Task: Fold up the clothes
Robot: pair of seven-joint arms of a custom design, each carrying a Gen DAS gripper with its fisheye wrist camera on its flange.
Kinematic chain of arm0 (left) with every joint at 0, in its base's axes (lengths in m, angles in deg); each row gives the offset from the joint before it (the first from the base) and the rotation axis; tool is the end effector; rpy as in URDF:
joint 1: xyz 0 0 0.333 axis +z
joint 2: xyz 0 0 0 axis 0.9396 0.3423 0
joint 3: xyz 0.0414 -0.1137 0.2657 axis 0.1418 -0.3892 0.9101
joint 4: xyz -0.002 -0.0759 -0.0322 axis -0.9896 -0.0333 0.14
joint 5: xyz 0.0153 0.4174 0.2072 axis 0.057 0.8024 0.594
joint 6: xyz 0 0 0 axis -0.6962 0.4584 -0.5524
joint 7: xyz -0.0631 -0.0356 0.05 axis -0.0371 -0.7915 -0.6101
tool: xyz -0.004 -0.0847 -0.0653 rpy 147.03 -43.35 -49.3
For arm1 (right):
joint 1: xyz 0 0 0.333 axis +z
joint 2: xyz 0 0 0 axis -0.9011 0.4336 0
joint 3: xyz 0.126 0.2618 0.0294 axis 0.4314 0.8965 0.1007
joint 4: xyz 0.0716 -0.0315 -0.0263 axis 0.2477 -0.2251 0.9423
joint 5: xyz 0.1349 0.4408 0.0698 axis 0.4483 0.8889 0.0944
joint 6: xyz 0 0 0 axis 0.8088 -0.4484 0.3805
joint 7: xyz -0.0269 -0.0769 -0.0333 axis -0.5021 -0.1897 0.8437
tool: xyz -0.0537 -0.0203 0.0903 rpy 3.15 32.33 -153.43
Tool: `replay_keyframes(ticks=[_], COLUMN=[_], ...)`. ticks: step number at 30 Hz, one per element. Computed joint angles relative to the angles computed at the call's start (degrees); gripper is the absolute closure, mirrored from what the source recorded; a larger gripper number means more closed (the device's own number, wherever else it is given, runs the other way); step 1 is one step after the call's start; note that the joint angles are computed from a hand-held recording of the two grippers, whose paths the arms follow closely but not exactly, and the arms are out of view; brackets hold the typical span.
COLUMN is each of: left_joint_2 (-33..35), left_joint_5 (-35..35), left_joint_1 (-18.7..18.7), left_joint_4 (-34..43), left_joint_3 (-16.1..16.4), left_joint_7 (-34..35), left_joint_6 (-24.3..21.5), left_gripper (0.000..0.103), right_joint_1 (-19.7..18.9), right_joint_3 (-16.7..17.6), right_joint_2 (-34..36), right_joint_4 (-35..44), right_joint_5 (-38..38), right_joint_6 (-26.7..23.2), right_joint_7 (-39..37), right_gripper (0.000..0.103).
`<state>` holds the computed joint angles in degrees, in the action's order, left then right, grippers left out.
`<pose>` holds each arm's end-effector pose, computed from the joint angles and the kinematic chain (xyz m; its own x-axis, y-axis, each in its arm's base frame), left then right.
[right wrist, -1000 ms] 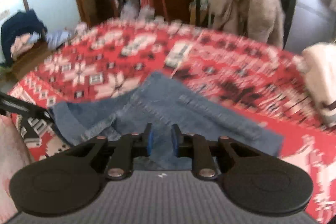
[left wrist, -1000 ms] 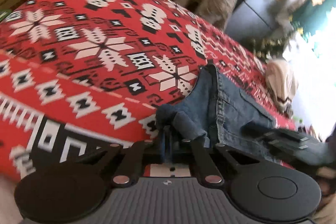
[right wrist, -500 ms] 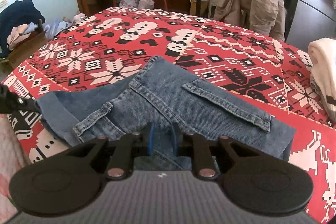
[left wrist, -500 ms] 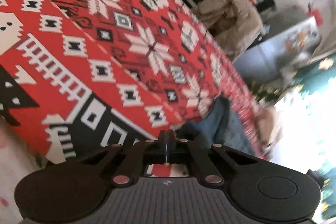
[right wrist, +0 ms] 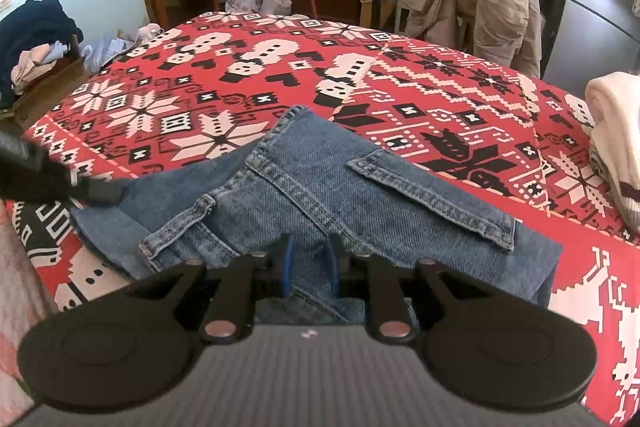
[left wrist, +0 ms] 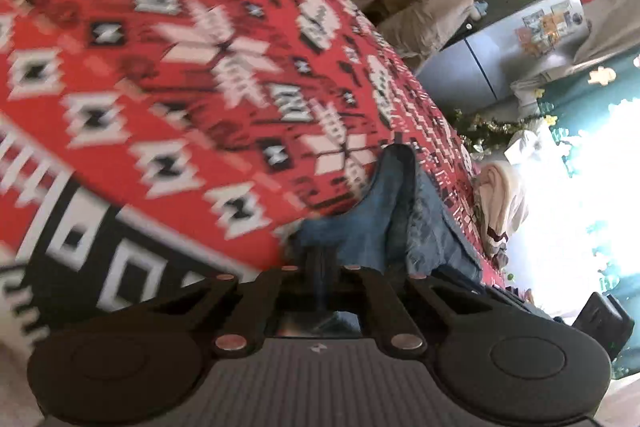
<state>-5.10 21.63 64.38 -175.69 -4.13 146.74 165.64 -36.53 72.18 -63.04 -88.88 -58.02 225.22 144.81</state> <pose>0.6791 -0.3171 0.4282 0.0954 -0.6979 0.7098 -0.8296 -0.4499 -0.3308 0.6802 0.3758 0.4664 0.3613 -0.9321 -0.0270 -0.6912 -0.2483 -0.6786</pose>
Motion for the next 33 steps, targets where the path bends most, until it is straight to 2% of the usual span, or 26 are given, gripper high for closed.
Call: replay_keyframes(ticks=[3,4,8,10,14,15,17,21,25,27,30,31,33], left_joint_2=[-1.8,-2.4,-3.8,-3.0,1.5,2.3,2.0,-0.5,-2.4,-3.6,-4.3,-4.3,-4.0], left_joint_5=[6.9,7.2,3.4,0.4,6.6,10.4,14.2,9.5,10.9,12.9,14.4,14.8,15.7], left_joint_1=[-2.8,-2.7,-0.5,1.1,-1.8,-3.7,-5.1,-2.1,-3.0,-3.9,-4.7,-4.8,-5.2], left_joint_4=[-1.2,-1.8,-3.1,-1.7,4.8,6.0,5.1,0.3,-1.8,-2.6,-3.1,-3.1,-3.0], left_joint_3=[3.6,3.5,0.6,-1.9,0.0,2.1,3.8,0.7,2.0,3.2,4.1,4.3,4.7], left_joint_7=[-4.9,-5.0,1.3,6.7,7.9,5.6,3.5,6.2,4.4,2.6,0.7,0.3,-1.0], left_joint_6=[-1.6,-1.2,3.4,4.7,-1.3,-3.3,-3.8,-0.6,-0.4,-1.2,-0.9,-0.8,-0.9], left_gripper=[0.1,0.1,0.101,0.099,0.099,0.099,0.101,0.1,0.1,0.101,0.101,0.101,0.101], right_joint_1=[-0.1,-0.2,-0.5,-1.8,-3.0,-2.7,-1.7,-0.7,1.0,0.6,-0.1,0.3,0.8], right_joint_3=[0.1,0.1,0.5,2.4,5.8,6.1,6.1,6.4,5.5,6.0,6.6,6.2,5.9], right_joint_2=[0.0,0.0,-0.4,-1.4,-0.6,0.5,2.7,6.3,6.1,5.7,5.8,6.6,10.1], right_joint_4=[-0.1,0.0,0.4,-0.5,1.0,2.4,5.2,9.3,7.0,7.1,7.9,9.1,14.0], right_joint_5=[0.1,0.2,1.3,5.1,12.0,12.7,13.5,16.2,15.5,16.7,18.8,18.2,17.9], right_joint_6=[0.1,0.1,-0.8,1.1,3.0,2.7,1.8,-1.1,0.7,-0.2,0.2,0.3,-2.2], right_joint_7=[-0.3,-0.6,-1.3,-3.6,-11.3,-12.9,-14.8,-16.1,-17.4,-18.2,-19.7,-19.7,-19.9], right_gripper=[0.083,0.083,0.081,0.081,0.081,0.082,0.083,0.084,0.081,0.082,0.086,0.093,0.095])
